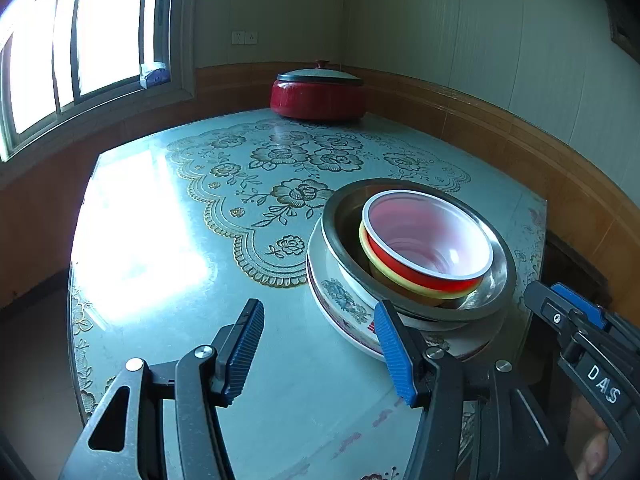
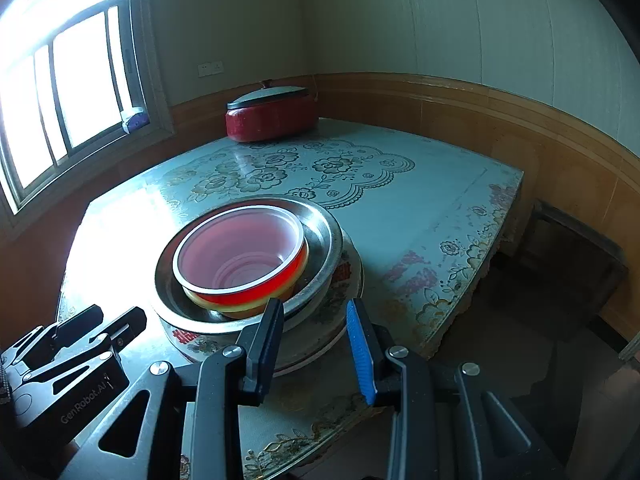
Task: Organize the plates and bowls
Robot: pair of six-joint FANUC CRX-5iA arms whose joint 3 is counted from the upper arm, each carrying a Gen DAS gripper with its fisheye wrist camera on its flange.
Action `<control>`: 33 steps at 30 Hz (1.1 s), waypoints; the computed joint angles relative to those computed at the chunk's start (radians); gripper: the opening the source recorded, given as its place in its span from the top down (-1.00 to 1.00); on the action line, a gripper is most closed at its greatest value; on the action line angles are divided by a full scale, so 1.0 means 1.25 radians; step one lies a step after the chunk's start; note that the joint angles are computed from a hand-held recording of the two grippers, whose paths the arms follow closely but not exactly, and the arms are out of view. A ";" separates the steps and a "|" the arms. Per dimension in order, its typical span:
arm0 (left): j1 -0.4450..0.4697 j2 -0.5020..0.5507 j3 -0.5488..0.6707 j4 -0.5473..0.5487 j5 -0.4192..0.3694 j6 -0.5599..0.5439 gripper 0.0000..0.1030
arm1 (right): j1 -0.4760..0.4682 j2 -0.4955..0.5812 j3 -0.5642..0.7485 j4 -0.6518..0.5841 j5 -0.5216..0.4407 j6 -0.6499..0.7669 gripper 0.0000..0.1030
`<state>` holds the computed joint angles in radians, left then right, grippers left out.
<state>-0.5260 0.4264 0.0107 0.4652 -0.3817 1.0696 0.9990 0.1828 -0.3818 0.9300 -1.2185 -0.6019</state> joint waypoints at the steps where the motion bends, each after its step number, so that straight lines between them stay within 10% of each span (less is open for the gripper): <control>1: 0.000 -0.001 -0.002 0.002 0.002 -0.003 -0.13 | 0.000 0.000 0.000 0.001 0.000 0.000 0.37; 33: -0.009 0.000 -0.028 0.074 0.075 -0.060 -0.10 | 0.001 0.006 0.009 0.007 -0.027 -0.001 0.37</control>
